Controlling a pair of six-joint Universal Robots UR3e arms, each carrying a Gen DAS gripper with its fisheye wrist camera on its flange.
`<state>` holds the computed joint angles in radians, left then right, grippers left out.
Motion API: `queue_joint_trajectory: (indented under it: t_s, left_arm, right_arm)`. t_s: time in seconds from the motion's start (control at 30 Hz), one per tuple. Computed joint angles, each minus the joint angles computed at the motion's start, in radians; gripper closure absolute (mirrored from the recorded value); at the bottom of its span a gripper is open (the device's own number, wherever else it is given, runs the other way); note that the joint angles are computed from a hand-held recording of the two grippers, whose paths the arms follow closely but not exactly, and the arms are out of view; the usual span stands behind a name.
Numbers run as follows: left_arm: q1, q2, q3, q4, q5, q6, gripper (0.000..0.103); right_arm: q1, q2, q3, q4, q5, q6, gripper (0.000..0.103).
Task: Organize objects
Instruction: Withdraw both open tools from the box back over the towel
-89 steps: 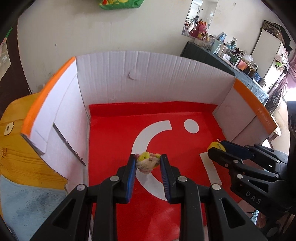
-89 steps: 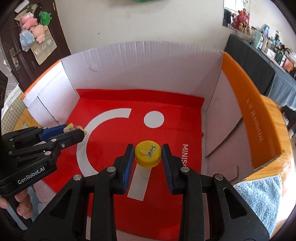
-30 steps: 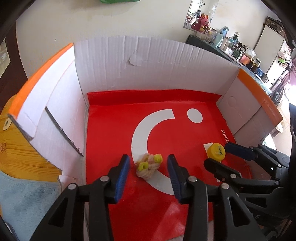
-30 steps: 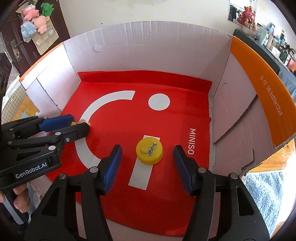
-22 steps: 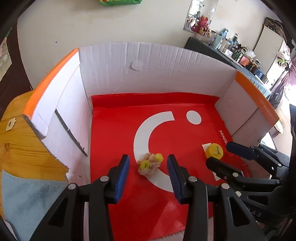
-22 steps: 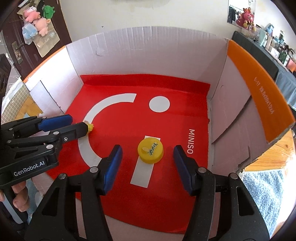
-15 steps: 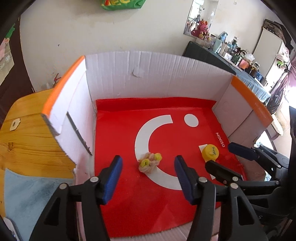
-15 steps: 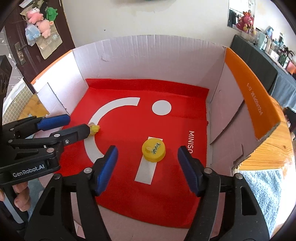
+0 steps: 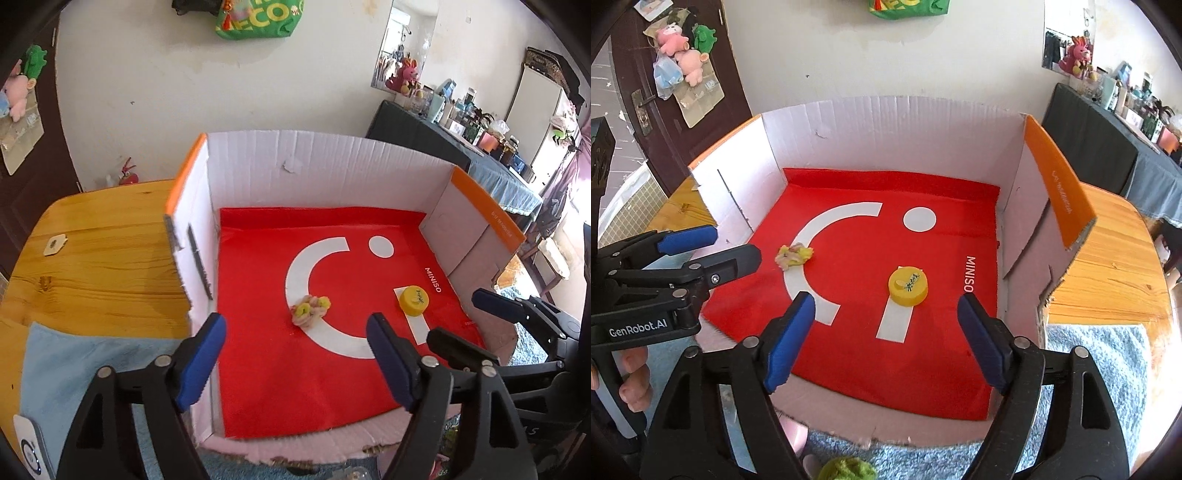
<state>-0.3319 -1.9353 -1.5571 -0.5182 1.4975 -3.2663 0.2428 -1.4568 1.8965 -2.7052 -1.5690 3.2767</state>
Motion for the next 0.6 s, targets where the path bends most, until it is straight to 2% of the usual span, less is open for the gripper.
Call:
queue_joint_trajectory:
  t_s: [0.13, 0.3, 0.4, 0.6]
  left_arm:
    - [-0.004, 0.043, -0.056, 0.043, 0.015, -0.002, 0.014]
    - [-0.009, 0.094, -0.123, 0.094, 0.029, -0.004, 0.011]
    - [-0.015, 0.116, -0.156, 0.116, 0.044, -0.006, 0.005]
    - [-0.030, 0.161, -0.222, 0.157, 0.060, -0.005, 0.003]
  right_arm:
    - [0.020, -0.024, 0.028, -0.026, -0.023, 0.014, 0.018]
    - [0.038, -0.058, 0.074, -0.060, -0.040, 0.030, 0.016]
    - [0.042, -0.084, 0.105, -0.075, -0.038, 0.041, 0.015]
    - [0.079, -0.127, 0.140, -0.089, -0.092, 0.056, 0.011]
